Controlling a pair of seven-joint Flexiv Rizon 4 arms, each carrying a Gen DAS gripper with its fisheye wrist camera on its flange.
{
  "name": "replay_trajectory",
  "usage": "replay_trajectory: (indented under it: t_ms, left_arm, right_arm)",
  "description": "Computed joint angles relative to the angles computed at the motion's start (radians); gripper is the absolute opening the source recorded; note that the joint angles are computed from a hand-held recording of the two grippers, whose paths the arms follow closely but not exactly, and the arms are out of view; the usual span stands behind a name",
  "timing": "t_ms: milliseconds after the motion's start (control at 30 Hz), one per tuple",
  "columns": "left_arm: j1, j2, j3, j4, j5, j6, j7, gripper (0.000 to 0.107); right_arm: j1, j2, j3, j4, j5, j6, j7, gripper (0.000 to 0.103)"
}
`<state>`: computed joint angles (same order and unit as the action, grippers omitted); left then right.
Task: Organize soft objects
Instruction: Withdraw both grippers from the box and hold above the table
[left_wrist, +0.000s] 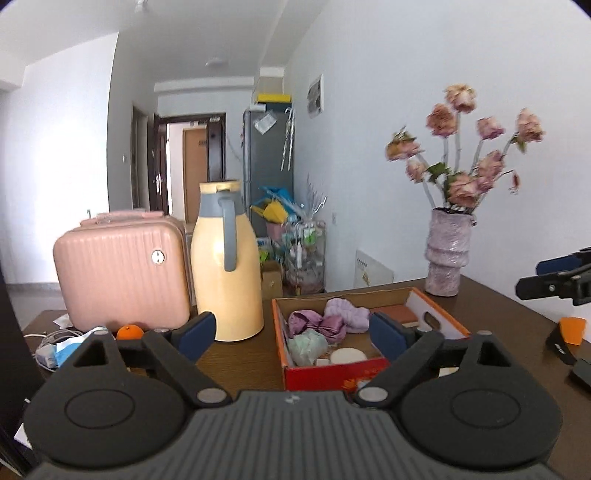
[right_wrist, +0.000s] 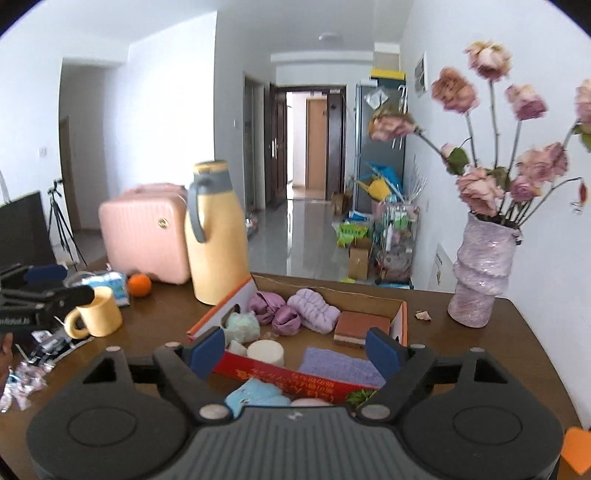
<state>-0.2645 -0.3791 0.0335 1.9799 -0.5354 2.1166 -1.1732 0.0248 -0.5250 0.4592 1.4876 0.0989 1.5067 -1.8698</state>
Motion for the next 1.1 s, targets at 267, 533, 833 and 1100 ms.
replay_trajectory:
  t_ms: [267,533,833,1100]
  left_arm:
    - [-0.071,0.071,-0.044,0.257,-0.015,0.281,-0.101,0.096]
    - [-0.174,0.056,-0.109,0.474,-0.103,0.477,-0.174,0.096]
    - [-0.207,0.031,-0.123,0.487,-0.117,0.44,-0.189,0.096]
    - [-0.173,-0.015,-0.109,0.374,-0.087,0.33,-0.161,0.096]
  right_arm:
    - [-0.258,0.062,0.309,0.27,0.093,0.236,-0.134,0.084]
    - [-0.429,0.049,0.491,0.635,0.047,0.6,-0.113,0.085]
    - [-0.362,0.067,0.405,0.816,0.025,0.742,-0.015,0.085]
    - [-0.283,0.06,0.278,0.772,-0.034,0.715,0.081,0.085]
